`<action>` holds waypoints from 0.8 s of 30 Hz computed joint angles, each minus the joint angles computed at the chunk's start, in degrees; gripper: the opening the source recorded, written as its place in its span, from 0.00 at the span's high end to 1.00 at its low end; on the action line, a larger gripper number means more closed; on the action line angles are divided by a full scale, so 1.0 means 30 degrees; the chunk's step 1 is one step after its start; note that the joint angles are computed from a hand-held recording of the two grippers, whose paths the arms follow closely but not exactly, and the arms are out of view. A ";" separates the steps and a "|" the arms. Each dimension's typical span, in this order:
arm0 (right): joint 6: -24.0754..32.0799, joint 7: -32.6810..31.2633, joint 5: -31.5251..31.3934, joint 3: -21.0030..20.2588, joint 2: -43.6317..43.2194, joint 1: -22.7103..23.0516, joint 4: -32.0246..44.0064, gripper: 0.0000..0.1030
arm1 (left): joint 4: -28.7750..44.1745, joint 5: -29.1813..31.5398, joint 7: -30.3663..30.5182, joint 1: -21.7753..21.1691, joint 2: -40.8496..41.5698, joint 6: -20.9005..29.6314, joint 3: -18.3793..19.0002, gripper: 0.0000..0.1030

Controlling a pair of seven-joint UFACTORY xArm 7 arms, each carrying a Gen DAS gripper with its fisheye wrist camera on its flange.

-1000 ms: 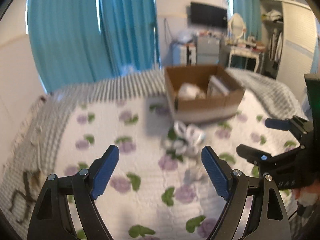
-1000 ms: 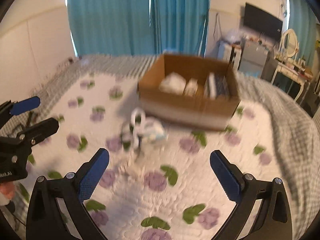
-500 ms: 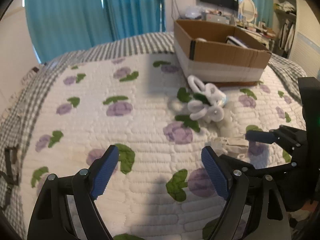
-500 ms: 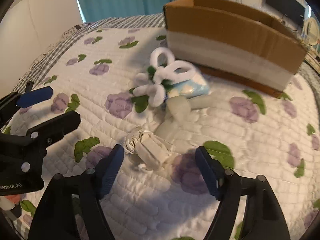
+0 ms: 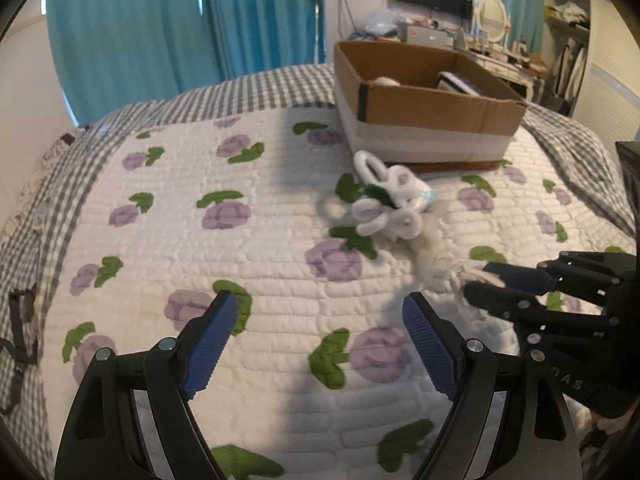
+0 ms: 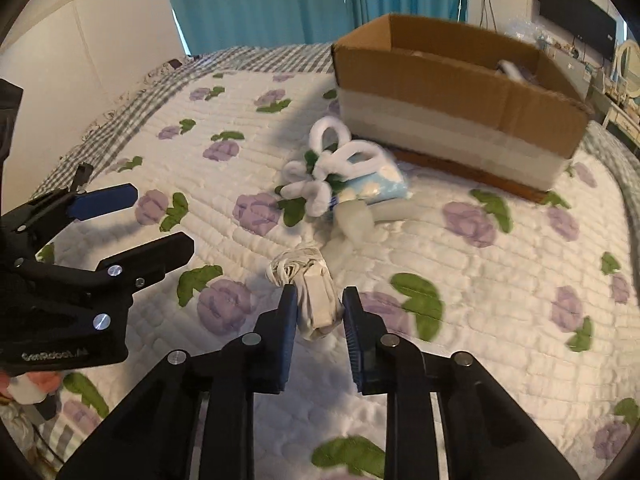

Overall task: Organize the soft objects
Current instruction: 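Grasp the rolled white cloth with the right tool while the left tool grasps the white plush toy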

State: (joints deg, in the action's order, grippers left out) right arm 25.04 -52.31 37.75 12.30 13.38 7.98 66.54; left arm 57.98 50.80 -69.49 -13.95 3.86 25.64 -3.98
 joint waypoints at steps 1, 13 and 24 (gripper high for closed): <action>-0.0091 -0.0345 0.0341 0.0064 -0.0207 -0.0170 -0.0128 0.79 | 0.0097 -0.0121 0.0034 -0.0044 0.0028 0.0066 -0.0050 0.17; -0.0560 0.0512 0.0455 -0.0925 0.1361 -0.1369 0.3088 0.79 | 0.4789 -0.2591 0.1975 -0.1559 0.4364 0.0379 0.0342 0.19; 0.0617 0.1586 -0.0419 0.0248 0.3801 -0.2977 0.5450 0.79 | 0.8398 -0.7394 0.4876 -0.2276 0.8350 -0.0835 0.1822 0.53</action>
State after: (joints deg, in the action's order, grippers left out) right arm 26.89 -47.56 36.49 13.04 24.79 -0.95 82.89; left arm 83.18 28.62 -54.86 -20.78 28.91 23.13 1.49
